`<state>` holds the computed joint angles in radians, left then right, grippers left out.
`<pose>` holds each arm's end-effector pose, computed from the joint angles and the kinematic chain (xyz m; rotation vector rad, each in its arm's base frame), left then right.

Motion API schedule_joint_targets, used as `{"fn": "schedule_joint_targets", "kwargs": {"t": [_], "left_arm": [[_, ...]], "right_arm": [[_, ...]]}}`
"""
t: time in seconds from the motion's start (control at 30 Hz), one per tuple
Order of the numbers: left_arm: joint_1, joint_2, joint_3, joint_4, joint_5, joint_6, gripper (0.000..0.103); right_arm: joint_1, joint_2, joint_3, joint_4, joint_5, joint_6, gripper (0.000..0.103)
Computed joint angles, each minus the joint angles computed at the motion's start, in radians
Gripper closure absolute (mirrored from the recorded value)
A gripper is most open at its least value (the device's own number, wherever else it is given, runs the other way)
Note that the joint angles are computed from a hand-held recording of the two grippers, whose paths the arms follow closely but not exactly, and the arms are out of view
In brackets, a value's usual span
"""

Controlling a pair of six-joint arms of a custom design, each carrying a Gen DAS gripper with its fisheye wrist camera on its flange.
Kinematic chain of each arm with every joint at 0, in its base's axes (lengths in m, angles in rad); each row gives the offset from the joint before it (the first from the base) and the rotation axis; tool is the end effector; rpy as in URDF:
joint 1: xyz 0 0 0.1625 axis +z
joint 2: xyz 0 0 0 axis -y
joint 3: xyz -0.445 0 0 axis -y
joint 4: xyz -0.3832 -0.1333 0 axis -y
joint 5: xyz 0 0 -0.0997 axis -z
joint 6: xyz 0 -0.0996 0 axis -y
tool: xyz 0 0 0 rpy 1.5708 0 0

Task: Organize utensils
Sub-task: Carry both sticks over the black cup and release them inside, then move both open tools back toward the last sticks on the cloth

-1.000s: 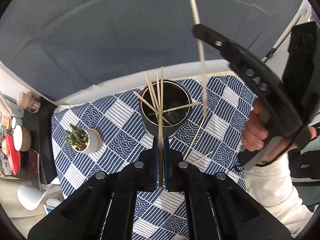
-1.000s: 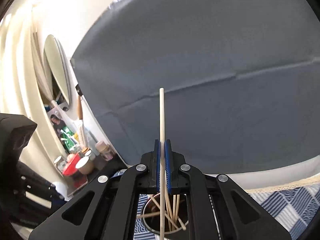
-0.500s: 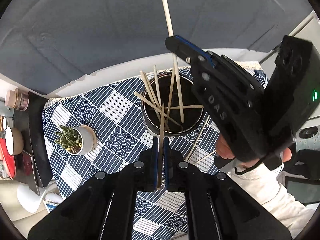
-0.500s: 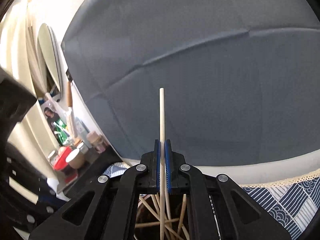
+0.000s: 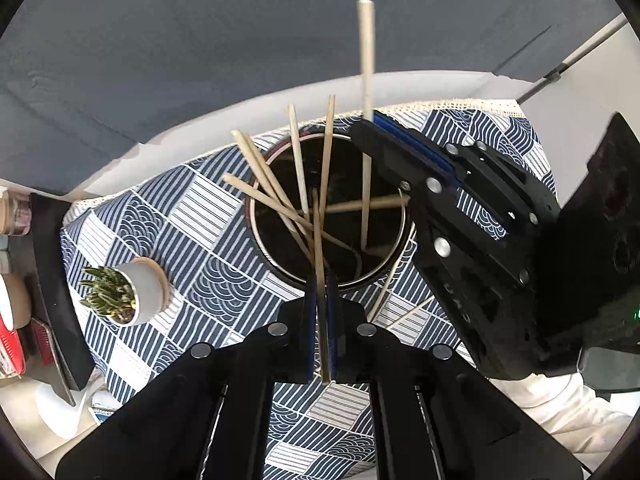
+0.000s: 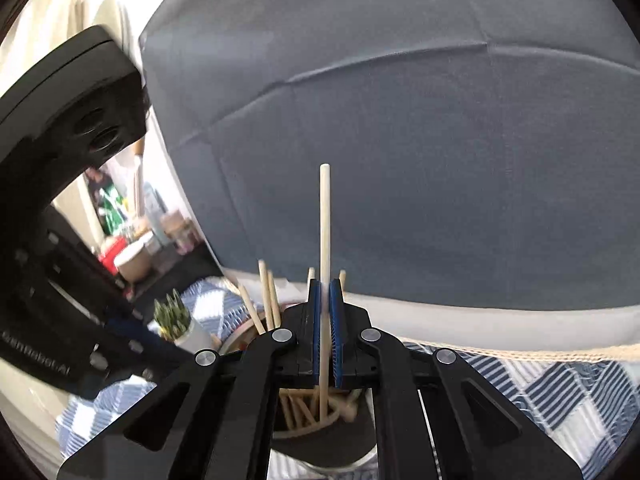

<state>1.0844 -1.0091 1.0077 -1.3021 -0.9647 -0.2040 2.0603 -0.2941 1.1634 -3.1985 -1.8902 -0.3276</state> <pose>-0.1568 -0.7030 0.4344 0.4531 2.4451 0.0515 0.4712 -0.6674 -0.0013 0.9081 -2.5311 1.1008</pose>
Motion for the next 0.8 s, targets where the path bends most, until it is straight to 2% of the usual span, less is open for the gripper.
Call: {"fn": "schedule_joint_targets", "kwargs": {"t": [0.1, 0.3, 0.43, 0.5, 0.53, 0.57, 0.6, 0.67, 0.73, 0.8], "left_arm": [[0.001, 0.008, 0.001, 0.001, 0.001, 0.008, 0.098], [0.003, 0.012, 0.004, -0.004, 0.0, 0.021, 0.098], [-0.001, -0.015, 0.04, -0.06, -0.012, 0.062, 0.096], [-0.004, -0.034, 0.054, -0.082, -0.017, 0.074, 0.086], [-0.008, -0.049, 0.069, -0.098, -0.006, 0.08, 0.071], [-0.011, -0.06, 0.081, -0.113, 0.001, 0.085, 0.058], [-0.014, -0.077, 0.097, -0.132, 0.007, 0.094, 0.053], [-0.019, -0.109, 0.128, -0.169, 0.029, 0.112, 0.028], [-0.027, -0.143, 0.165, -0.217, 0.057, 0.117, 0.017], [-0.029, -0.178, 0.203, -0.278, 0.055, 0.142, 0.012]], "right_arm": [[-0.01, -0.03, 0.046, 0.008, 0.021, -0.005, 0.098], [-0.002, -0.046, 0.076, 0.01, 0.005, -0.038, 0.098], [0.014, -0.058, 0.112, -0.07, -0.028, -0.074, 0.097], [0.024, -0.059, 0.114, -0.091, -0.049, -0.088, 0.095], [0.028, -0.068, 0.125, -0.101, -0.055, -0.094, 0.093], [0.031, -0.075, 0.134, -0.11, -0.067, -0.098, 0.076], [0.037, -0.082, 0.147, -0.133, -0.089, -0.105, 0.049], [0.043, -0.092, 0.17, -0.192, -0.107, -0.116, 0.018], [0.05, -0.107, 0.196, -0.24, -0.121, -0.118, 0.016], [0.06, -0.112, 0.205, -0.261, -0.157, -0.118, 0.011]]}}
